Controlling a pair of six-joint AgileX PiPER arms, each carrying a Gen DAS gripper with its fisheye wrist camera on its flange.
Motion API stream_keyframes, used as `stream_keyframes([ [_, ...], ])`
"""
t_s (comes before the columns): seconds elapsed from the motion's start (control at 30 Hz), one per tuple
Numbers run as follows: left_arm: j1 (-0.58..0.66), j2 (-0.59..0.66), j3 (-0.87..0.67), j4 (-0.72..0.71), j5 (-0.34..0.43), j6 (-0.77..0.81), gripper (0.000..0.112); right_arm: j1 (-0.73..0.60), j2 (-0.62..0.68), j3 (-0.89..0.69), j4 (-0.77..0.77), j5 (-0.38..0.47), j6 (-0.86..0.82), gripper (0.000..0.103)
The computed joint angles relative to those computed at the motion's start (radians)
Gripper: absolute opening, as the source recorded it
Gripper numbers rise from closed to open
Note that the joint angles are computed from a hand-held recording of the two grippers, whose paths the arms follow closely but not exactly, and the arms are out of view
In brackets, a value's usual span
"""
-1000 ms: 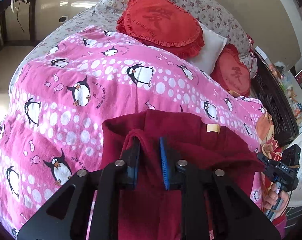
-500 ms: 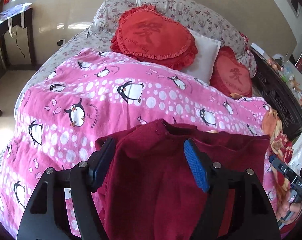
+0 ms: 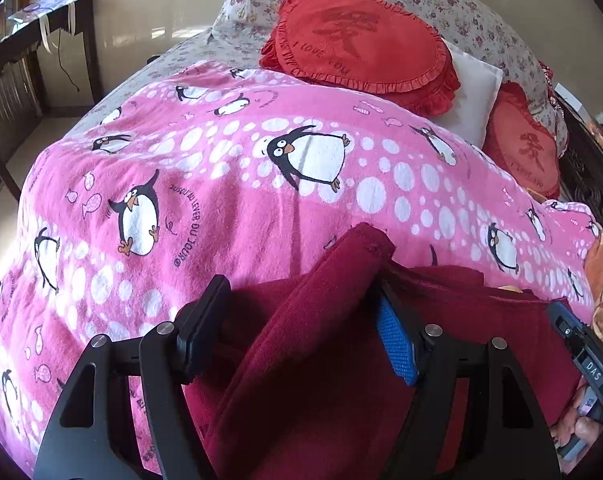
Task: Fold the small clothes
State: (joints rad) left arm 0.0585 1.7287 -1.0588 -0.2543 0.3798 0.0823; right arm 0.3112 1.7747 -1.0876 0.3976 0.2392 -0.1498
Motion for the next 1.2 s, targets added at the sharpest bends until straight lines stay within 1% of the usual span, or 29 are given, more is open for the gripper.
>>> stream_keyframes([
  [0.03, -0.008, -0.002, 0.005, 0.028, -0.011, -0.018, 0.072, -0.008, -0.002, 0.004, 0.051, 0.001, -0.048, 0.036],
  [0.1, -0.010, -0.006, 0.012, 0.039, -0.018, -0.021, 0.072, -0.016, -0.009, 0.000, 0.092, 0.025, -0.081, 0.036],
  [0.13, -0.007, -0.014, 0.016, 0.027, -0.013, -0.011, 0.072, -0.022, -0.021, -0.004, 0.088, 0.050, -0.075, 0.036],
  [0.17, -0.002, -0.021, 0.017, 0.012, -0.005, 0.003, 0.072, -0.016, -0.039, -0.004, 0.049, 0.066, -0.028, 0.036],
  [0.23, 0.004, -0.046, 0.031, -0.004, 0.002, 0.026, 0.072, -0.012, -0.098, 0.019, 0.024, 0.086, 0.014, 0.036],
  [0.3, 0.003, -0.072, 0.049, 0.021, 0.006, 0.013, 0.072, -0.009, -0.155, 0.049, 0.094, 0.099, -0.049, 0.037],
  [0.33, 0.003, -0.087, 0.060, 0.024, 0.007, 0.018, 0.072, -0.002, -0.183, 0.066, 0.097, 0.102, -0.052, 0.039],
  [0.4, 0.010, -0.115, 0.083, 0.000, 0.008, 0.053, 0.072, 0.016, -0.217, 0.085, 0.035, 0.108, 0.013, 0.040],
  [0.5, 0.023, -0.154, 0.111, -0.029, 0.012, 0.096, 0.072, 0.021, -0.251, 0.118, 0.025, 0.106, 0.040, 0.040],
  [0.53, 0.023, -0.165, 0.119, -0.008, 0.013, 0.081, 0.072, 0.019, -0.262, 0.130, 0.015, 0.098, 0.057, 0.040],
  [0.57, 0.023, -0.172, 0.124, 0.014, 0.013, 0.063, 0.072, 0.017, -0.267, 0.138, 0.006, 0.092, 0.070, 0.040],
  [0.7, 0.049, -0.174, 0.139, 0.008, 0.015, 0.084, 0.072, -0.015, -0.268, 0.163, -0.091, 0.053, 0.211, 0.040],
  [0.8, 0.072, -0.141, 0.131, -0.007, 0.023, 0.090, 0.072, -0.059, -0.209, 0.132, -0.012, 0.067, 0.152, 0.040],
  [0.83, 0.081, -0.123, 0.122, -0.029, 0.033, 0.106, 0.072, -0.061, -0.184, 0.115, -0.026, 0.075, 0.160, 0.040],
  [0.93, 0.107, -0.078, 0.108, -0.116, 0.046, 0.167, 0.072, -0.032, -0.114, 0.069, -0.212, 0.075, 0.310, 0.040],
  [1.03, 0.117, -0.051, 0.096, -0.161, 0.054, 0.188, 0.077, -0.024, -0.074, 0.039, -0.290, 0.081, 0.366, 0.040],
  [1.07, 0.120, -0.050, 0.096, -0.162, 0.053, 0.182, 0.080, -0.025, -0.075, 0.032, -0.294, 0.092, 0.369, 0.040],
  [1.13, 0.139, -0.048, 0.092, -0.214, 0.076, 0.220, 0.080, -0.019, -0.098, 0.030, -0.324, 0.114, 0.399, 0.040],
  [1.2, 0.150, -0.069, 0.107, -0.236, 0.081, 0.235, 0.080, -0.001, -0.153, 0.060, -0.373, 0.113, 0.450, 0.040],
])
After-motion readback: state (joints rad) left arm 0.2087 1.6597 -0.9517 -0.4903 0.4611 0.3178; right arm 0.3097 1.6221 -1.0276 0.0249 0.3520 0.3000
